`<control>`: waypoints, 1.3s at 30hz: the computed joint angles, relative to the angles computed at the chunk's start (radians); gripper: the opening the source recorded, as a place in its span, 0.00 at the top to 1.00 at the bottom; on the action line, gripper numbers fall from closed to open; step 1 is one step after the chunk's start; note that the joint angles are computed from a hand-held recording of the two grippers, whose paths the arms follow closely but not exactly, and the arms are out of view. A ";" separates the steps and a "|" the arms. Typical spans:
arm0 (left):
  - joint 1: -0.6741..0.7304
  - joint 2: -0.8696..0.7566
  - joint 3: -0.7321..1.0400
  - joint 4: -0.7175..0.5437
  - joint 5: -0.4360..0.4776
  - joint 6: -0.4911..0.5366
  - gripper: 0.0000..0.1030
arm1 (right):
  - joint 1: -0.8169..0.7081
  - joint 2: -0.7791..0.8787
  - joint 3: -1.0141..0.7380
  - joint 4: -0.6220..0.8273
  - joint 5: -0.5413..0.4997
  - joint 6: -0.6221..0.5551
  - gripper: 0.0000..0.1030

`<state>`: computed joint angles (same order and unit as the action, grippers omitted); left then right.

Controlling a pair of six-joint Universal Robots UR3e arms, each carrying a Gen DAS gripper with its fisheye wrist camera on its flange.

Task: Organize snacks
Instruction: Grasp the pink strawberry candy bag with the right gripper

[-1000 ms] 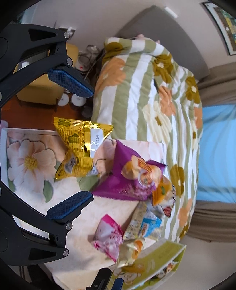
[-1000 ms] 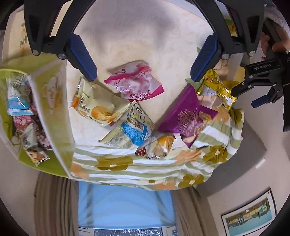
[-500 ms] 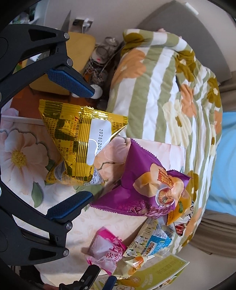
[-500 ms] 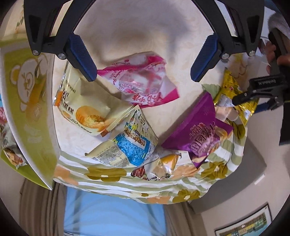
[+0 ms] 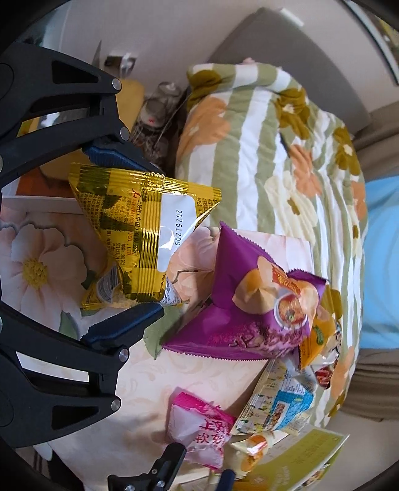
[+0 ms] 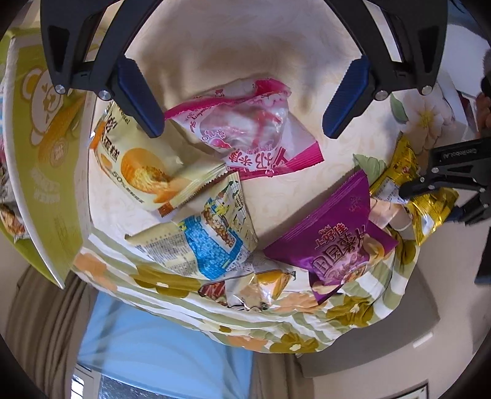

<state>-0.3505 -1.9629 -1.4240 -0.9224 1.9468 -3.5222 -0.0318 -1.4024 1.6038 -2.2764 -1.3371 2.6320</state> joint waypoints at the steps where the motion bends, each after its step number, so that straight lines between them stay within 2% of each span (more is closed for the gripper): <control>1: -0.010 -0.006 0.009 -0.004 0.013 0.006 0.27 | 0.006 0.006 -0.001 -0.006 -0.007 -0.010 0.00; 5: -0.035 -0.023 0.041 -0.017 0.041 0.019 0.28 | 0.028 0.025 0.001 -0.045 -0.034 -0.047 0.00; 9: -0.032 -0.020 0.043 -0.014 0.031 0.019 0.30 | 0.035 0.049 -0.008 -0.054 -0.046 -0.077 0.00; 16: -0.009 0.003 0.012 0.005 -0.009 0.012 0.31 | 0.018 0.127 -0.060 0.002 0.009 -0.113 0.00; 17: -0.002 0.011 0.000 0.011 -0.017 0.012 0.31 | 0.012 0.135 -0.072 0.023 0.028 -0.117 0.01; 19: 0.005 0.017 -0.007 0.014 -0.028 0.007 0.32 | 0.011 0.143 -0.082 0.040 0.043 -0.121 0.12; 20: 0.008 0.023 -0.012 0.015 -0.035 0.003 0.32 | 0.014 0.148 -0.092 0.059 0.047 -0.132 0.29; 27: 0.025 0.055 -0.045 0.029 -0.069 0.007 0.36 | 0.029 0.122 -0.070 0.066 0.051 -0.117 0.38; 39: 0.078 0.173 -0.173 0.089 -0.182 0.001 0.52 | 0.056 0.048 -0.027 0.102 0.066 -0.077 0.39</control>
<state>-0.2722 -1.7894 -1.5974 -0.8333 1.7652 -3.5213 0.0241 -1.3546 1.5768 -2.1745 -1.2716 2.5548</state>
